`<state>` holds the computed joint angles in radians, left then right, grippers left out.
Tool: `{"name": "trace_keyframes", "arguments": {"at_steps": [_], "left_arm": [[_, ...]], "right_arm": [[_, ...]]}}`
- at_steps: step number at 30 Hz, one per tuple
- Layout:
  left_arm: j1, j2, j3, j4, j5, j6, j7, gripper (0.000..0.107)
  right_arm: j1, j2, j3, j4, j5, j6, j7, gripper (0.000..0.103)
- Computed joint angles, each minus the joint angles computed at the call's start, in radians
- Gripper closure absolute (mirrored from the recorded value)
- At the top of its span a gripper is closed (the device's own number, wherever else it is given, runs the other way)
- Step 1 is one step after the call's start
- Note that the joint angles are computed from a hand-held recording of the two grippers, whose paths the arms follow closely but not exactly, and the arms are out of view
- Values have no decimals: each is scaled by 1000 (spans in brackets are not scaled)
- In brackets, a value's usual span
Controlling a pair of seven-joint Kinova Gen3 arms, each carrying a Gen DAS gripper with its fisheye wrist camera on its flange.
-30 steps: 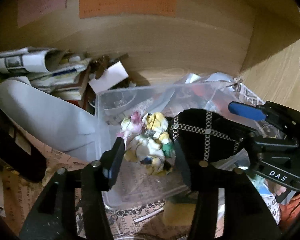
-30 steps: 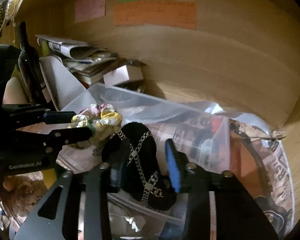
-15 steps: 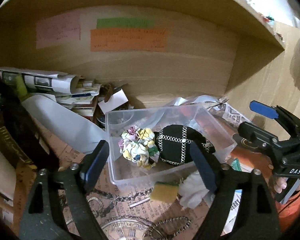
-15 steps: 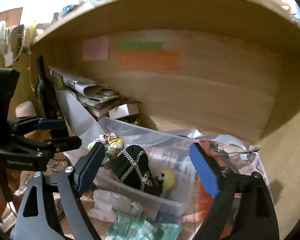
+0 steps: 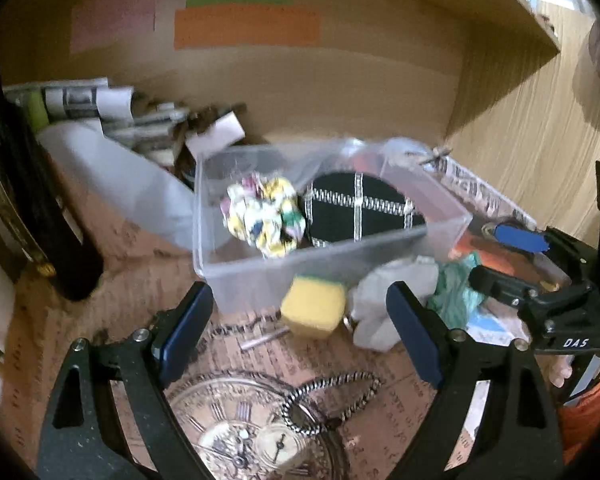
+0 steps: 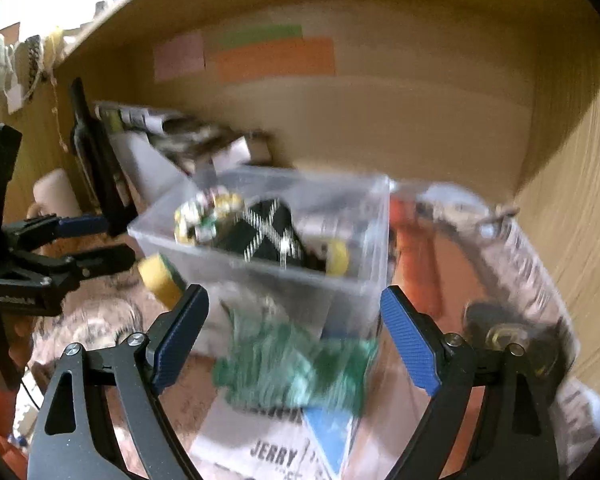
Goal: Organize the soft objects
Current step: 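Grasp the yellow sponge with the left tool while the right tool grasps the green glove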
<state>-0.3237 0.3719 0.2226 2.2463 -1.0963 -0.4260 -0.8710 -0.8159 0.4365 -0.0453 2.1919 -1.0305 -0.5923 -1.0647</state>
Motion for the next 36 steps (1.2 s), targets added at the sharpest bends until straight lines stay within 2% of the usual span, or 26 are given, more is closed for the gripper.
{"name": "trace_keyframes", "arguments": {"at_steps": [5, 8, 10, 14, 15, 17, 18, 21, 25, 30, 36], "left_arm": [[-3, 52, 16, -16, -12, 23, 19, 19], [-19, 73, 38, -24, -19, 29, 25, 29], [-30, 84, 55, -34, -36, 37, 42, 38], [-31, 100, 66, -45, -45, 37, 44, 51], [-34, 104, 72, -48, -53, 39, 49, 57], [-48, 110, 93, -56, -98, 48, 84, 68], [-47, 113, 93, -60, -109, 49, 93, 70], [-32, 104, 65, -44, -87, 21, 66, 70], [-35, 81, 40, -24, -91, -18, 64, 71], [-36, 33, -11, 11, -83, -85, 52, 71], [-29, -24, -71, 36, -86, -169, 54, 71]], "right_arm": [[30, 33, 9, -11, 19, 99, -27, 17], [31, 48, 30, -14, 52, 142, -58, 18], [37, 52, 41, -14, 86, 166, -91, 26], [63, 55, 46, -12, 183, 204, -176, 59], [78, 57, 39, -13, 217, 213, -203, 69], [72, 61, 51, -8, 248, 215, -240, 76], [60, 64, 63, -9, 255, 216, -253, 83], [35, 61, 86, 11, 282, 194, -298, 92], [0, 45, 113, 34, 270, 163, -314, 94], [-45, 8, 128, 64, 197, 108, -265, 95], [-62, -44, 88, 102, 96, 0, -181, 95]]}}
